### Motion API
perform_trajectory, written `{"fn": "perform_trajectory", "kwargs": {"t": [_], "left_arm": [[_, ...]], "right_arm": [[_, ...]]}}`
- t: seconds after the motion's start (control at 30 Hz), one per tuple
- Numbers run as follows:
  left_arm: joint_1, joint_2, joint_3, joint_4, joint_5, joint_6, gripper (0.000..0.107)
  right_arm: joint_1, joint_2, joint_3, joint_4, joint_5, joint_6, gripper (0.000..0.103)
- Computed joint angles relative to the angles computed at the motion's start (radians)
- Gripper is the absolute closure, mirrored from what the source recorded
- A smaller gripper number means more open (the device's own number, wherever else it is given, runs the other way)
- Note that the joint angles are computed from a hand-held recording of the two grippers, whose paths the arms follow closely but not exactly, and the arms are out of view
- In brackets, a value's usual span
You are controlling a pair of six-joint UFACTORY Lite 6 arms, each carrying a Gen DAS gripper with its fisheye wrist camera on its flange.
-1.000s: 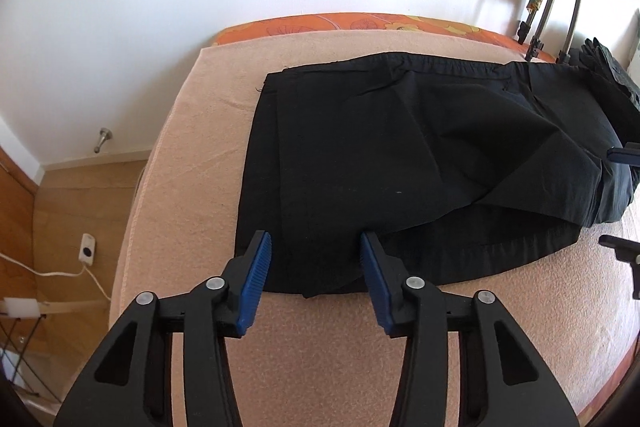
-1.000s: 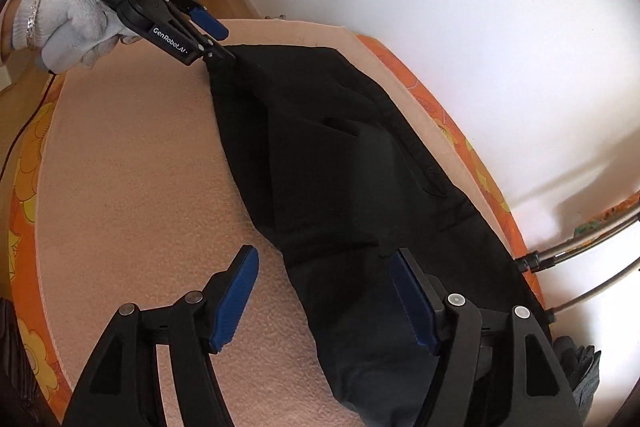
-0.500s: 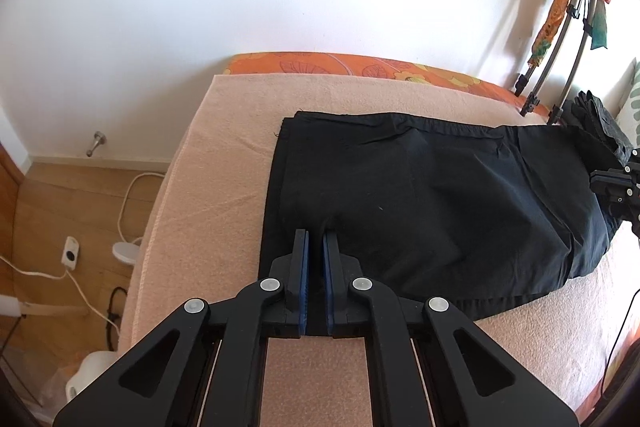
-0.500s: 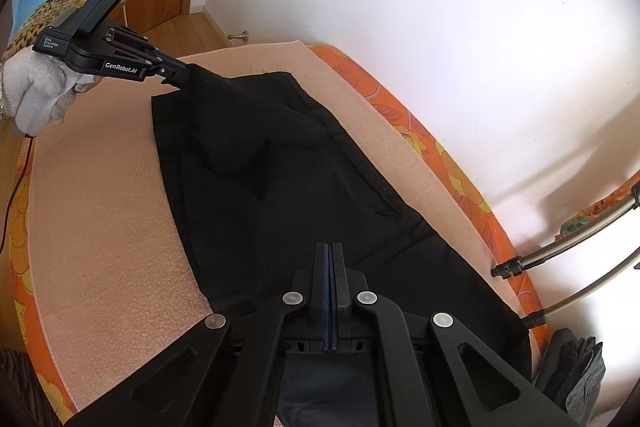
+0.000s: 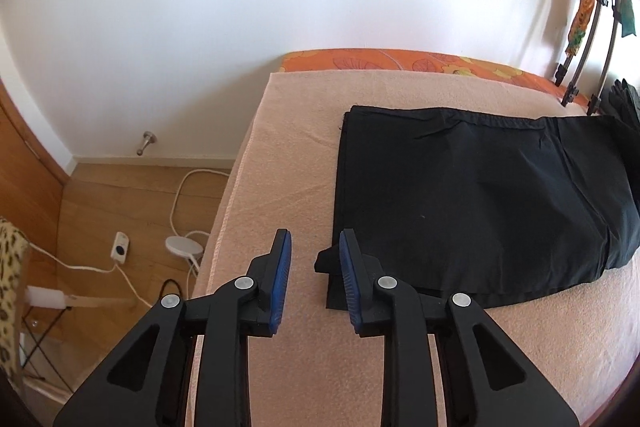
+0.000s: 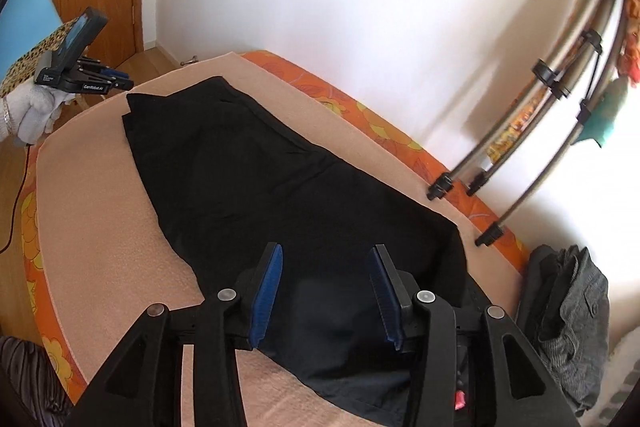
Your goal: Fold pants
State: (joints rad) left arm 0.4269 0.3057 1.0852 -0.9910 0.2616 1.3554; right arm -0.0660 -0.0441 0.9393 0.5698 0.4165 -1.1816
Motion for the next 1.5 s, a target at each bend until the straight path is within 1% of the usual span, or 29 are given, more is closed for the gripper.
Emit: {"fn": "perform_trajectory", "kwargs": {"t": [0.1, 0.17, 0.23, 0.33, 0.4, 0.43, 0.53, 0.57, 0.6, 0.67, 0.73, 0.77, 0.8, 0.83, 0.87, 0.9, 0.93, 0.97, 1.03, 1.1, 1.2, 1.23, 1.27, 1.3, 1.33, 1.37, 1.4, 1.47, 1.5], "left_arm": [[-0.033, -0.090, -0.063, -0.051, 0.023, 0.048, 0.083], [-0.076, -0.153, -0.109, -0.076, 0.040, 0.053, 0.080], [-0.139, -0.209, -0.152, -0.107, 0.053, 0.056, 0.074], [-0.261, -0.271, -0.203, -0.125, 0.058, 0.026, 0.073], [-0.351, -0.289, -0.223, -0.145, 0.056, 0.008, 0.073], [-0.395, -0.294, -0.231, -0.159, 0.053, 0.006, 0.073], [-0.535, -0.279, -0.230, -0.173, 0.025, -0.030, 0.073], [-0.580, -0.264, -0.221, -0.173, 0.013, -0.039, 0.073], [-0.625, -0.240, -0.207, -0.164, -0.006, -0.053, 0.073], [-0.710, -0.191, -0.174, -0.096, -0.049, -0.132, 0.073], [-0.765, -0.139, -0.138, -0.055, -0.061, -0.183, 0.073], [-0.789, -0.112, -0.117, -0.029, -0.069, -0.215, 0.073], [-0.813, -0.088, -0.098, 0.022, -0.084, -0.268, 0.073], [-0.833, -0.072, -0.090, 0.075, -0.100, -0.320, 0.073], [-0.846, -0.052, -0.073, 0.141, -0.106, -0.381, 0.073], [-0.857, -0.031, -0.053, 0.219, -0.110, -0.458, 0.073], [-0.865, -0.026, -0.052, 0.255, -0.115, -0.493, 0.073], [-0.867, -0.013, -0.039, 0.266, -0.111, -0.506, 0.073], [-0.870, 0.008, -0.020, 0.268, -0.109, -0.512, 0.073], [-0.874, 0.021, -0.008, 0.288, -0.113, -0.538, 0.073], [-0.873, 0.041, 0.017, 0.330, -0.112, -0.585, 0.073], [-0.874, 0.045, 0.022, 0.342, -0.112, -0.599, 0.073], [-0.876, 0.043, 0.022, 0.362, -0.114, -0.620, 0.073], [-0.871, 0.033, 0.016, 0.357, -0.111, -0.613, 0.073], [-0.865, 0.020, 0.008, 0.332, -0.108, -0.586, 0.073], [-0.856, 0.002, -0.007, 0.293, -0.102, -0.537, 0.073], [-0.850, -0.017, -0.024, 0.296, -0.101, -0.530, 0.073], [-0.844, -0.044, -0.048, 0.321, -0.100, -0.540, 0.073], [-0.839, -0.067, -0.070, 0.298, -0.093, -0.510, 0.073]], "right_arm": [[-0.210, -0.035, 0.007, 0.096, 0.104, -0.171, 0.053], [-0.336, -0.038, 0.009, 0.136, 0.146, -0.268, 0.052], [-0.438, -0.018, 0.023, 0.143, 0.176, -0.312, 0.052], [-0.556, 0.060, 0.073, 0.160, 0.204, -0.353, 0.050], [-0.616, 0.108, 0.107, 0.182, 0.235, -0.397, 0.044], [-0.642, 0.123, 0.115, 0.206, 0.257, -0.439, 0.042], [-0.690, 0.135, 0.096, 0.262, 0.309, -0.562, 0.037], [-0.694, 0.124, 0.078, 0.275, 0.323, -0.599, 0.033], [-0.680, 0.116, 0.060, 0.289, 0.318, -0.626, 0.029], [-0.639, 0.091, 0.016, 0.310, 0.295, -0.670, 0.029], [-0.583, 0.070, -0.043, 0.349, 0.205, -0.735, 0.032], [-0.557, 0.076, -0.054, 0.365, 0.166, -0.760, 0.042], [-0.536, 0.097, -0.045, 0.361, 0.144, -0.757, 0.058], [-0.524, 0.134, -0.012, 0.333, 0.148, -0.720, 0.066], [-0.522, 0.166, 0.024, 0.311, 0.162, -0.683, 0.076], [-0.520, 0.201, 0.065, 0.301, 0.166, -0.654, 0.080], [-0.521, 0.232, 0.108, 0.297, 0.167, -0.627, 0.085], [-0.527, 0.270, 0.161, 0.290, 0.173, -0.592, 0.092], [-0.536, 0.370, 0.308, 0.250, 0.179, -0.463, 0.095], [-0.528, 0.481, 0.464, 0.165, 0.157, -0.296, 0.099], [-0.500, 0.614, 0.623, 0.013, 0.118, -0.117, 0.099], [-0.490, 0.628, 0.627, -0.018, 0.071, -0.089, 0.099], [-0.478, 0.644, 0.635, -0.079, 0.033, -0.027, 0.091], [-0.477, 0.652, 0.634, -0.103, 0.009, -0.002, 0.076], [-0.487, 0.644, 0.630, -0.085, 0.022, -0.010, 0.071], [-0.508, 0.625, 0.617, -0.025, 0.059, -0.054, 0.064], [-0.529, 0.596, 0.588, 0.019, 0.088, -0.084, 0.054], [-0.565, 0.510, 0.489, 0.087, 0.119, -0.153, 0.044], [-0.587, 0.464, 0.436, 0.120, 0.158, -0.203, 0.044]]}}
